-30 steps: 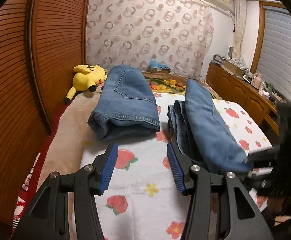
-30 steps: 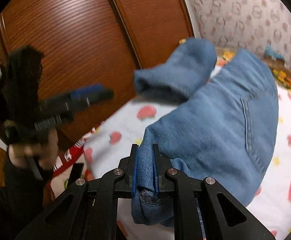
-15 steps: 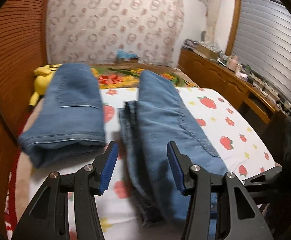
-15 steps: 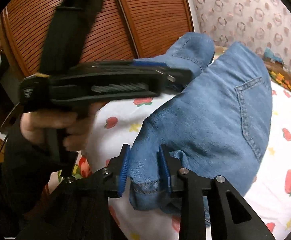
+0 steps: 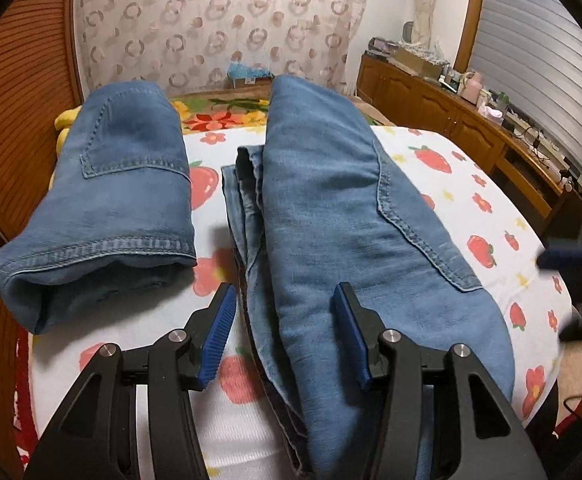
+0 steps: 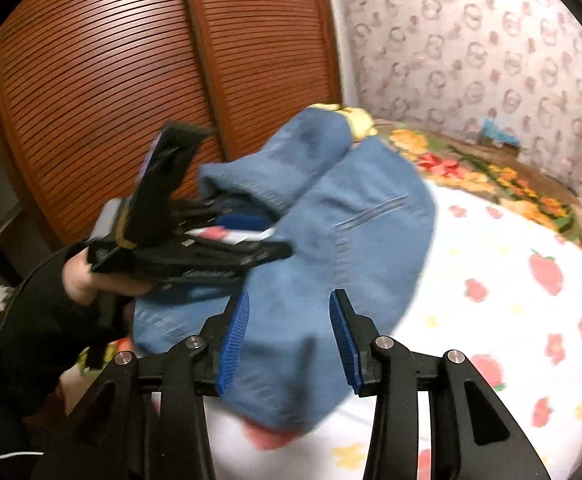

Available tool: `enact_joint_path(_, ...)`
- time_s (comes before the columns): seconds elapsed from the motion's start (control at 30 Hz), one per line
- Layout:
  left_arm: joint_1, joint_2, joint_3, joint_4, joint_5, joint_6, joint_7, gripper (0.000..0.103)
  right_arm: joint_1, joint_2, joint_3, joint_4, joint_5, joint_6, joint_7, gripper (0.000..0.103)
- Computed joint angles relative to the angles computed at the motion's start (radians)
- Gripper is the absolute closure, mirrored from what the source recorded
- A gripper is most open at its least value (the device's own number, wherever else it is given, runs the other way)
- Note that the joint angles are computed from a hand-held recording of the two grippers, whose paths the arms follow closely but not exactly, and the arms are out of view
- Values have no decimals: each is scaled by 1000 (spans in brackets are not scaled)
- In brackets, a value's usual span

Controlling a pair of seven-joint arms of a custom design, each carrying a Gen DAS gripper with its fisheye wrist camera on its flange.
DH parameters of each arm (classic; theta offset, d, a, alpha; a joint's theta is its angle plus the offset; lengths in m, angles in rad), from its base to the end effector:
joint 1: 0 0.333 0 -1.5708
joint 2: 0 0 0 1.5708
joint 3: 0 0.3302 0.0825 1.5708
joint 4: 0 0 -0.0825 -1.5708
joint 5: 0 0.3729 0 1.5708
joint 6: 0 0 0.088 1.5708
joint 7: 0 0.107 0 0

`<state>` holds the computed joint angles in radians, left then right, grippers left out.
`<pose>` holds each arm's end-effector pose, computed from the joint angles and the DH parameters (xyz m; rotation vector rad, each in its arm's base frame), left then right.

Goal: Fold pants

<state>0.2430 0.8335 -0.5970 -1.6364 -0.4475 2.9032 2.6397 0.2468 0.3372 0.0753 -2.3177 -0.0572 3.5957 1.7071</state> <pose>0.7132 -0.1416 0.2540 -1.1354 2.5158 -1.0597 0.5416 0.1857 0.3350 -1.7763 1.4040 -0.5880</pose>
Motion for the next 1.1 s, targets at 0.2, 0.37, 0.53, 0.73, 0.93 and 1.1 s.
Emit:
enact_joint_path(0.2, -34, 46, 40, 97, -1, -120, -47, 48, 5, 85, -35, 117, 72, -75, -2, 44)
enact_joint_path(0.37, -52, 77, 69, 178, -43, -245, -58, 48, -132, 201, 73, 272, 8, -181, 66, 43)
enact_joint_path(0.53, -79, 99, 111, 243, -83, -347, -72, 50, -327, 289, 260, 347, -82, -215, 105, 31)
enact_joint_path(0.73, -89, 107, 129, 278, -130, -432, -55, 70, -568, 390, 499, 364, -208, -203, 125, 30)
enact_joint_path(0.93, -91, 65, 136, 242, -179, -434, -17, 87, -643, 419, 565, 372, -303, -194, 128, 75)
enact_joint_path(1.1, -1, -25, 62, 148, -333, -454, 122, 88, -632, 329, 551, 337, -357, -175, 127, 84)
